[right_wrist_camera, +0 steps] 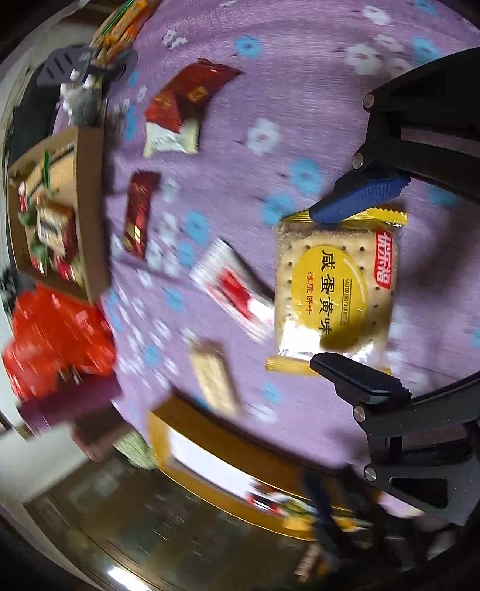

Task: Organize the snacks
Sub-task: 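Grasp the wrapped cake bar with the left tool while the right tool hovers nearby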

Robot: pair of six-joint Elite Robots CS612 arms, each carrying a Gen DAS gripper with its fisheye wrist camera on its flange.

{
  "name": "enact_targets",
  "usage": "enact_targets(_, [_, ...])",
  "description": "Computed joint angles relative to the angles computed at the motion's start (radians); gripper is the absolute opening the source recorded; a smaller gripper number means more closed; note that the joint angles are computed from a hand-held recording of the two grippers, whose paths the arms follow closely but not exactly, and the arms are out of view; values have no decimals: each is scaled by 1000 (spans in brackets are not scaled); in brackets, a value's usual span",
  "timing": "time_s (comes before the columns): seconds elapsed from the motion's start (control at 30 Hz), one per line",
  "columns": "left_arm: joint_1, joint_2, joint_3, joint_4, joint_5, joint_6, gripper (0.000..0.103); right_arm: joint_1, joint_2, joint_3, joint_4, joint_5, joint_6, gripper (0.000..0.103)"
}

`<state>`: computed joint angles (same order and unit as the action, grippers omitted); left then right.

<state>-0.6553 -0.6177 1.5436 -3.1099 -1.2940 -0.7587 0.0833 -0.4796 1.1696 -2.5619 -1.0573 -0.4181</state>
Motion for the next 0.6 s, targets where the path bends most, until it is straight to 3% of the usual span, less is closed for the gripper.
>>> enact_targets(0.13, [2, 3, -25, 38, 7, 18, 46, -8, -11, 46, -89, 23, 52, 83])
enact_targets(0.23, [3, 7, -66, 90, 59, 97, 46, -7, -4, 54, -139, 42, 76, 85])
enact_targets(0.3, [11, 20, -111, 142, 88, 158, 52, -9, 5, 58, -190, 63, 110, 86])
enact_targets(0.43, [48, 70, -226, 261, 19, 273, 52, -19, 20, 56, -244, 126, 140, 87])
enact_targets(0.6, [68, 130, -348, 434, 9, 366, 52, -32, 32, 49, -245, 189, 149, 87])
